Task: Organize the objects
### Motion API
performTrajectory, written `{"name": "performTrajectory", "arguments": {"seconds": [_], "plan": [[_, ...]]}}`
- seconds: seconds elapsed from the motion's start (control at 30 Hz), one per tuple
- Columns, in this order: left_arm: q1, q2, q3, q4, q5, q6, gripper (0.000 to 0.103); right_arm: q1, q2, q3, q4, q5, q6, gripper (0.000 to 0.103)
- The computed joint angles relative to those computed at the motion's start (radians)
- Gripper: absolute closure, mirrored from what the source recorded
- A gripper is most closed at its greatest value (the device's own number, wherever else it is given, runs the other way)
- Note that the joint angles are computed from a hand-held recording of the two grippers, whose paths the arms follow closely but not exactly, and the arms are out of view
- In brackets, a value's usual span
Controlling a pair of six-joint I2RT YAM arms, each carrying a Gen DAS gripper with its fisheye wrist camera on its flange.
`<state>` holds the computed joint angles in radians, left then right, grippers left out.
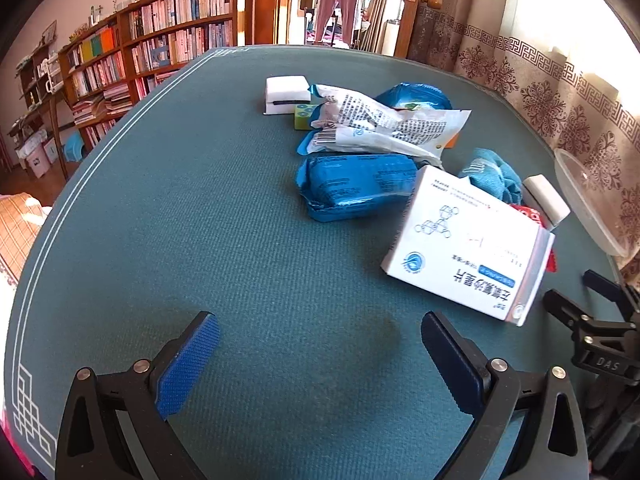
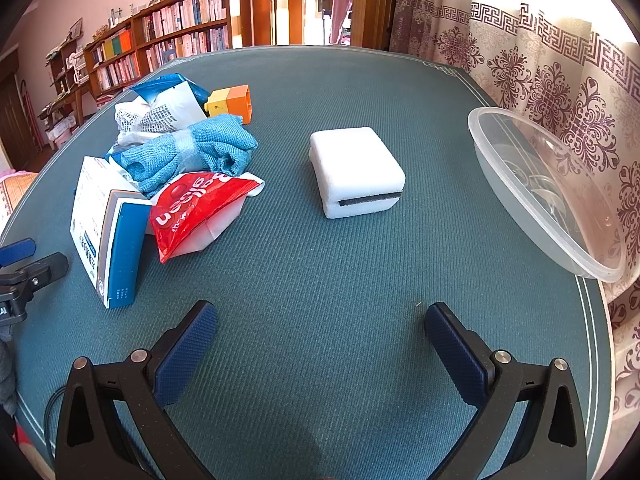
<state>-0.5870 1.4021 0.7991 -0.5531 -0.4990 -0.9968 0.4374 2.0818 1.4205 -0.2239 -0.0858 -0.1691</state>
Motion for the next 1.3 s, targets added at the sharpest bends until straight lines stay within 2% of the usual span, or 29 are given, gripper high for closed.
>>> {"name": "performTrajectory", "arguments": {"seconds": [0.23, 0.33, 0.4, 0.6, 0.87, 1.07, 1.2, 1.3], "plan": [[0.023, 0.001, 0.078, 0.032, 0.084, 0.016, 0.000, -0.002, 0.000, 0.000, 0.000, -0.002, -0.002, 0.000], [0.049, 0.044, 0.118, 0.051, 0.159, 0.018, 0.000, -0.002, -0.002, -0.003, 0.001, -0.004, -0.002, 0.000], [0.057, 0.129, 0.185, 0.080, 0.195, -0.013, 0.000, -0.002, -0.003, -0.005, 0.002, -0.004, -0.002, 0.000], [0.089, 0.140, 0.196, 0.150, 0.240, -0.070, 0.000, -0.003, -0.005, -0.006, 0.002, -0.005, -0.002, 0.000], [0.111, 0.216, 0.266, 0.134, 0.234, -0.090, 0.000, -0.003, -0.006, -0.005, 0.001, -0.006, -0.001, 0.000], [0.108, 0.251, 0.292, 0.047, 0.209, -0.085, 0.000, -0.001, -0.009, -0.009, 0.002, -0.005, 0.001, 0.000], [0.076, 0.252, 0.295, -0.032, 0.130, -0.078, 0.000, -0.001, -0.010, -0.010, 0.002, -0.005, 0.002, 0.000], [0.070, 0.240, 0.276, -0.055, 0.124, -0.066, 0.000, -0.001, -0.010, -0.010, 0.002, -0.005, 0.002, 0.000]]}}
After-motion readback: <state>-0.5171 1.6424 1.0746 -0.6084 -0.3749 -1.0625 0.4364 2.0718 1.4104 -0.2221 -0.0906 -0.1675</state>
